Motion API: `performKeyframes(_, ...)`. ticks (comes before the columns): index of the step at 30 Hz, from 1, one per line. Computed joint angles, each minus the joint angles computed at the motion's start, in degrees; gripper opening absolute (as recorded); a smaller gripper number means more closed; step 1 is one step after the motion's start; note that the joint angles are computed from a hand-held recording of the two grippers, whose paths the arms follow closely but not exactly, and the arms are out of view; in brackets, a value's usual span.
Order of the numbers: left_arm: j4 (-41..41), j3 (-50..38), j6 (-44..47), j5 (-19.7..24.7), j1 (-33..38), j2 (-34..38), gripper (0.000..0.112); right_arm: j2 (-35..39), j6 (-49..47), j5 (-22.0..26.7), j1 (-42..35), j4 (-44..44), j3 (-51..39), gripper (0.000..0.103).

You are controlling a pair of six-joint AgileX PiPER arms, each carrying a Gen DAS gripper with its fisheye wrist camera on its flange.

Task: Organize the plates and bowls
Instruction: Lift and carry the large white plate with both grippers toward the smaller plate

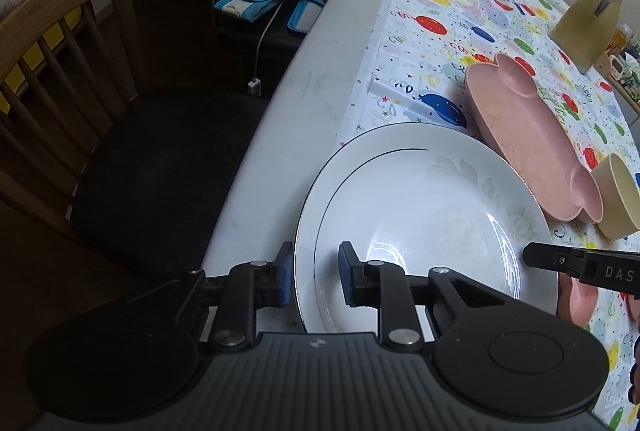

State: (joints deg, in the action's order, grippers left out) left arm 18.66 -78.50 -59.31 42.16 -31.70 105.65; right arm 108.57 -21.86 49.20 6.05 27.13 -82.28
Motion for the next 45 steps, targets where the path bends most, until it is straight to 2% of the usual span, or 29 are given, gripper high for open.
performKeyframes(7,-0.31,2.77,0.8,-0.15,-0.47,-3.4,0.023,-2.25,-0.38,-0.19,-0.04,0.1,1.87,0.008)
performKeyframes(10,-0.19,4.1,0.07,1.11,-1.66,-5.14,0.023,-4.4,-1.32,-0.06,-0.5,1.38,3.96,0.007)
performKeyframes(14,0.98,8.35,-2.22,0.3,-3.21,-9.21,0.023,-7.99,-1.4,0.25,-0.51,1.56,7.52,0.006)
performKeyframes(16,-4.13,13.04,1.34,-6.39,-2.35,-13.21,0.006,-9.84,-1.48,0.34,-0.91,2.39,9.66,0.006)
performKeyframes(17,-5.23,14.03,1.04,-8.24,-3.26,-14.71,0.006,-11.01,-1.55,0.3,-1.03,2.86,10.97,0.005)
performKeyframes(18,-4.04,13.48,1.32,-7.79,-4.89,-14.76,0.006,-12.09,-2.2,0.57,-1.42,4.1,12.15,0.004)
performKeyframes(20,0.93,10.55,0.93,-3.77,-8.89,-12.81,0.006,-14.66,-3.89,1.31,-1.38,5.83,14.59,0.004)
performKeyframes(22,-0.61,11.72,0.77,-5.91,-9.31,-13.54,0.006,-17.32,0.54,-2.59,2.63,-0.39,17.65,0.005)
performKeyframes(24,2.21,11.84,-0.96,-4.36,-10.32,-13.58,0.006,-17.33,4.53,-5.26,4.12,-3.2,19.51,0.007)
performKeyframes(29,2.39,14.28,-1.79,-2.86,-7.39,-15.62,0.006,-17.05,3.46,-5.69,2.63,-1.03,21.12,0.008)
performKeyframes(32,-1.04,15.87,2.11,-4.26,-4.84,-16.99,0.007,-15.99,3.65,-4.82,2.09,-0.61,20.45,0.008)
performKeyframes(34,-2.06,15.67,3.52,-4.09,-3.91,-16.68,0.012,-15.82,2.52,-4.69,1.84,-0.14,20.42,0.008)
performKeyframes(37,-0.8,16.11,1.92,-4.72,-3.26,-16.53,0.041,-15.37,1.82,-3.85,2.0,-0.66,19.57,0.009)
performKeyframes(38,-0.51,16.44,1.23,-5.24,-3.02,-16.68,0.058,-15.23,1.47,-3.7,2.04,-0.67,19.37,0.01)
performKeyframes(39,0.31,16.78,0.12,-5.54,-3.01,-16.87,0.067,-15.14,0.94,-3.57,1.97,-0.58,19.28,0.011)
performKeyframes(43,-1.44,15.2,1.9,-4.13,-1.79,-14.87,0.067,-14.3,-0.76,-2.94,1.99,-0.74,18.21,0.019)
performKeyframes(45,-4.25,15.43,3.64,-5.66,-0.35,-14.07,0.066,-13.46,-0.94,-2.93,1.94,-0.71,17.41,0.019)
